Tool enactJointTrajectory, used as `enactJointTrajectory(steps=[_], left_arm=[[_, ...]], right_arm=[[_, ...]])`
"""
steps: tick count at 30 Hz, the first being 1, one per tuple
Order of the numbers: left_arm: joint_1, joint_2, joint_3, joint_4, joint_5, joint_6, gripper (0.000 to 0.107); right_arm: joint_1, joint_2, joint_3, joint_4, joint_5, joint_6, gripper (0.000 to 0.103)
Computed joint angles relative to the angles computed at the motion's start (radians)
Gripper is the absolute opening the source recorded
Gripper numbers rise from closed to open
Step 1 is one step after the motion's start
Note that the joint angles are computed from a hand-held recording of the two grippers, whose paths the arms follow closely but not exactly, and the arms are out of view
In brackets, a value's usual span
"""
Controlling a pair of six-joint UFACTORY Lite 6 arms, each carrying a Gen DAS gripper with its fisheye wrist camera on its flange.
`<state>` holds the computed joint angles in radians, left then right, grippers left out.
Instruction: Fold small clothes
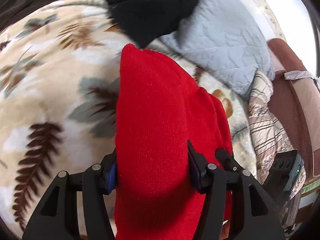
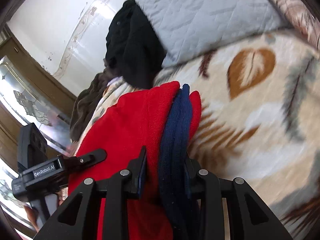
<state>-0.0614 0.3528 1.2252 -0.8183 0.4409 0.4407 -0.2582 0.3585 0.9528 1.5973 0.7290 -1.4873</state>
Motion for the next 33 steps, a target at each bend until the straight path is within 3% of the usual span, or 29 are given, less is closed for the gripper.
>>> enactJointTrajectory(steps=[2, 3, 5, 8, 11, 13, 16, 18, 20, 22, 26, 29, 30, 33], left_arm=[[0.044, 0.033, -0.023, -0.019, 0.015, 0.05, 0.06], [0.069, 0.073, -0.022, -0.045, 0.026, 0.092, 0.068], [0.121, 0.075, -0.057, -0.198, 0.063, 0.261, 0.073], [0.171, 0.008, -0.101, -0.29, 0.115, 0.393, 0.069], [0.191, -0.095, -0.172, -0.464, 0.102, 0.586, 0.072], [0.156, -0.108, -0.167, -0.441, 0.032, 0.572, 0.072], [0.052, -0.01, -0.1, -0.19, -0.149, 0.364, 0.073], [0.037, 0.08, -0.052, -0.125, -0.151, 0.294, 0.082], [0.075, 0.106, -0.032, -0.204, -0.098, 0.325, 0.088], [0.092, 0.108, -0.024, -0.204, -0.073, 0.335, 0.088], [0.092, 0.015, -0.112, -0.194, -0.113, 0.336, 0.087], [0.089, -0.072, -0.212, -0.235, -0.156, 0.391, 0.089], [0.084, -0.074, -0.225, -0.258, -0.167, 0.415, 0.092], [0.07, -0.056, -0.219, -0.242, -0.211, 0.403, 0.099]], right_arm=[[0.046, 0.03, -0.037, 0.067, -0.055, -0.035, 0.035], [0.056, 0.026, -0.066, 0.134, -0.071, -0.095, 0.042], [0.06, -0.002, -0.081, 0.144, -0.086, -0.088, 0.044], [0.048, -0.12, -0.141, 0.274, -0.133, -0.205, 0.047], [0.047, -0.144, -0.16, 0.389, -0.074, -0.351, 0.047], [0.094, -0.093, -0.118, 0.408, -0.096, -0.418, 0.042], [0.171, 0.065, 0.022, 0.355, -0.27, -0.41, 0.034], [0.15, 0.079, 0.031, 0.343, -0.244, -0.388, 0.035], [0.144, 0.056, 0.018, 0.354, -0.252, -0.393, 0.036], [0.168, -0.004, -0.033, 0.466, -0.299, -0.502, 0.044], [0.17, -0.178, -0.204, 0.57, -0.27, -0.66, 0.045], [0.233, -0.168, -0.201, 0.638, -0.393, -0.737, 0.064], [0.25, -0.121, -0.169, 0.672, -0.443, -0.763, 0.074], [0.222, -0.13, -0.166, 0.571, -0.433, -0.623, 0.078]])
